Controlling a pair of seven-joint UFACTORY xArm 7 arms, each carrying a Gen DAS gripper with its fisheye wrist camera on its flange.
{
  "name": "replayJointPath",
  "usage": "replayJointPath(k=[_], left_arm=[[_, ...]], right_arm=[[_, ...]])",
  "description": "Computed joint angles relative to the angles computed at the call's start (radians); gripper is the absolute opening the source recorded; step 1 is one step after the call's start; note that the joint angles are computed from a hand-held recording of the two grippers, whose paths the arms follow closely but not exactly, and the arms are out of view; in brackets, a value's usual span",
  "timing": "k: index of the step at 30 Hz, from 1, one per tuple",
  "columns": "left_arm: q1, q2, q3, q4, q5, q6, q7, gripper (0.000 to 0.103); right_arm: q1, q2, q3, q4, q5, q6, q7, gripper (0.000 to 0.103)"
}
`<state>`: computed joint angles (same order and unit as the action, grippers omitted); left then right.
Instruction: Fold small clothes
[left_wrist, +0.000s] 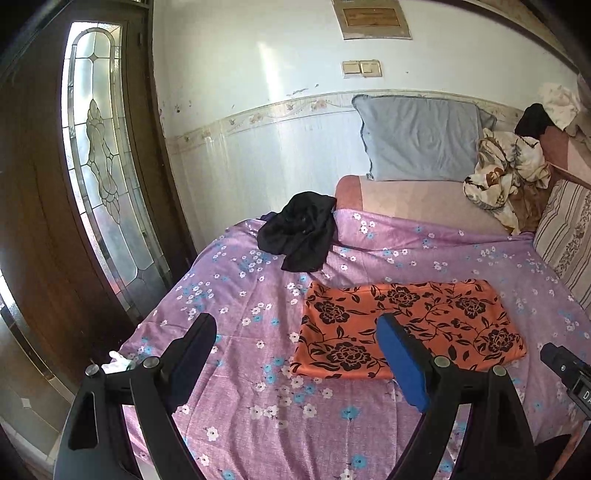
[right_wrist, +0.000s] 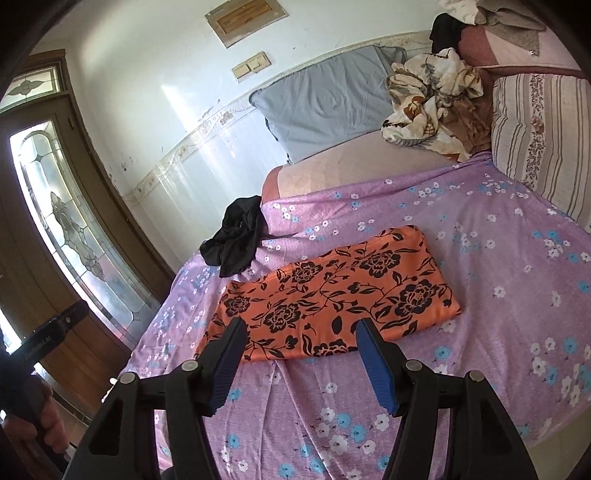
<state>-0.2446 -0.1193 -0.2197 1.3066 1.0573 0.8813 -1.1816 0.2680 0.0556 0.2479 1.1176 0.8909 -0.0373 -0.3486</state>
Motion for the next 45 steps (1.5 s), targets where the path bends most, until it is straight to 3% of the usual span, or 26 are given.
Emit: replayJointPath(k=[6, 10, 14, 18, 23, 28, 31, 33, 35, 38, 45], left_arm=[[0.004, 0.024, 0.014, 0.01, -0.025, -0.008, 0.011, 0.089], [0.015, 0.082, 0.055, 0.025, -0.142, -0.038, 0.07, 0.091], [0.029, 0.163, 0.104, 0.041, -0.293, -0.034, 0.162, 0.091], [0.032, 0.261, 0.149, 0.077, -0.38, 0.005, 0.214, 0.091], [0.007, 0.421, 0.207, 0.229, -0.377, 0.035, 0.255, 0.091], [-0.012, 0.584, 0.268, 0.408, -0.401, 0.029, 0.266, 0.091], [-0.026, 0.72, 0.302, 0.558, -0.498, 0.128, 0.362, 0.092], [-0.037, 0.73, 0.312, 0.546, -0.476, 0.112, 0.338, 0.092], [-0.066, 0.71, 0.333, 0.518, -0.44, 0.106, 0.325, 0.092], [-0.096, 0.636, 0.343, 0.443, -0.395, 0.081, 0.285, 0.092], [-0.122, 0.413, 0.302, 0.252, -0.208, 0.005, 0.123, 0.092]], right_arm=[[-0.016, 0.039, -0.002, 0.04, -0.043, 0.023, 0.03, 0.065], [-0.047, 0.121, -0.018, 0.132, -0.121, 0.092, 0.132, 0.065], [-0.126, 0.262, 0.001, 0.288, -0.142, 0.236, 0.215, 0.065], [-0.142, 0.431, -0.044, 0.461, -0.249, 0.358, 0.381, 0.065], [-0.173, 0.586, -0.056, 0.648, -0.333, 0.497, 0.559, 0.065], [-0.196, 0.719, -0.048, 0.836, -0.407, 0.576, 0.631, 0.065], [-0.217, 0.775, -0.041, 0.907, -0.414, 0.628, 0.674, 0.065], [-0.229, 0.811, -0.048, 0.948, -0.425, 0.688, 0.715, 0.065], [-0.256, 0.817, -0.013, 0.942, -0.398, 0.684, 0.682, 0.065], [-0.241, 0.781, -0.029, 0.903, -0.423, 0.673, 0.664, 0.065], [-0.272, 0.629, 0.047, 0.692, -0.354, 0.471, 0.489, 0.065]])
